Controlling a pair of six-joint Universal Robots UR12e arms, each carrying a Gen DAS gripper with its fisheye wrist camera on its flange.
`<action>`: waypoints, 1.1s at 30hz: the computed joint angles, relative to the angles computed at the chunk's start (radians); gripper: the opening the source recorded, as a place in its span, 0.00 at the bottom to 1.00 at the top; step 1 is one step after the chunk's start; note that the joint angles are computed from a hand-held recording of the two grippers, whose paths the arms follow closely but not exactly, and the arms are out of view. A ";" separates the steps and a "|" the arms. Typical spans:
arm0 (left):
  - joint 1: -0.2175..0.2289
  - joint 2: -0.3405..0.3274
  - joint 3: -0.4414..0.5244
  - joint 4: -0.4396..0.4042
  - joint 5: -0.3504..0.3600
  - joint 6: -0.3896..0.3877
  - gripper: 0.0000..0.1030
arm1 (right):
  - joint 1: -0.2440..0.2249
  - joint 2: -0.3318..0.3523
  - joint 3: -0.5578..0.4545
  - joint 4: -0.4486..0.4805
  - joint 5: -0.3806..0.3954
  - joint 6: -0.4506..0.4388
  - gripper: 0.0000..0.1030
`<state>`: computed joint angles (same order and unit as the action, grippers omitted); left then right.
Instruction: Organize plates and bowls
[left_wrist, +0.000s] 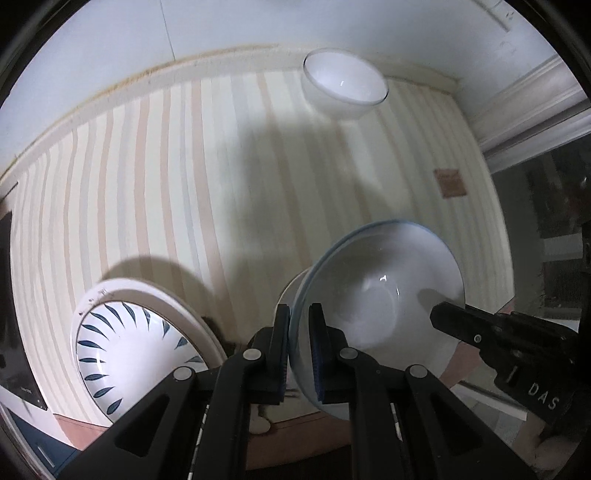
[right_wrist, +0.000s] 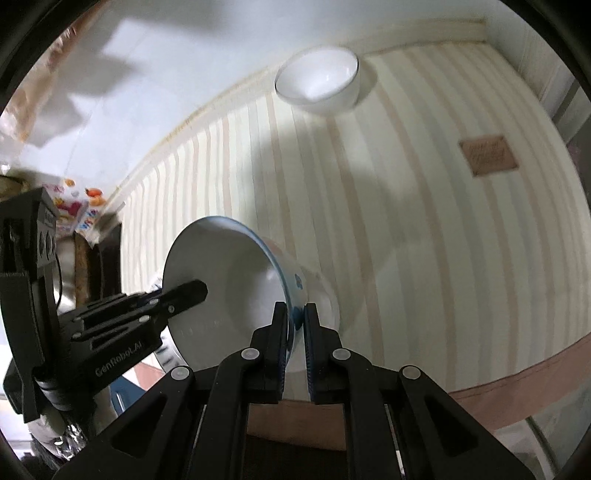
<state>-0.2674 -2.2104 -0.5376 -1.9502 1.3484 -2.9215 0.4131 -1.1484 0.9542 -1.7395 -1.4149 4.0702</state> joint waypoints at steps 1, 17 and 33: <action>0.000 0.001 -0.008 0.004 0.007 0.001 0.08 | 0.001 -0.001 0.010 -0.003 0.005 0.006 0.10; -0.032 0.043 -0.131 0.079 0.127 0.056 0.08 | -0.008 -0.012 0.090 -0.009 0.058 0.045 0.10; -0.020 -0.003 0.008 0.093 0.091 0.007 0.12 | -0.056 -0.040 0.125 -0.101 0.136 0.057 0.11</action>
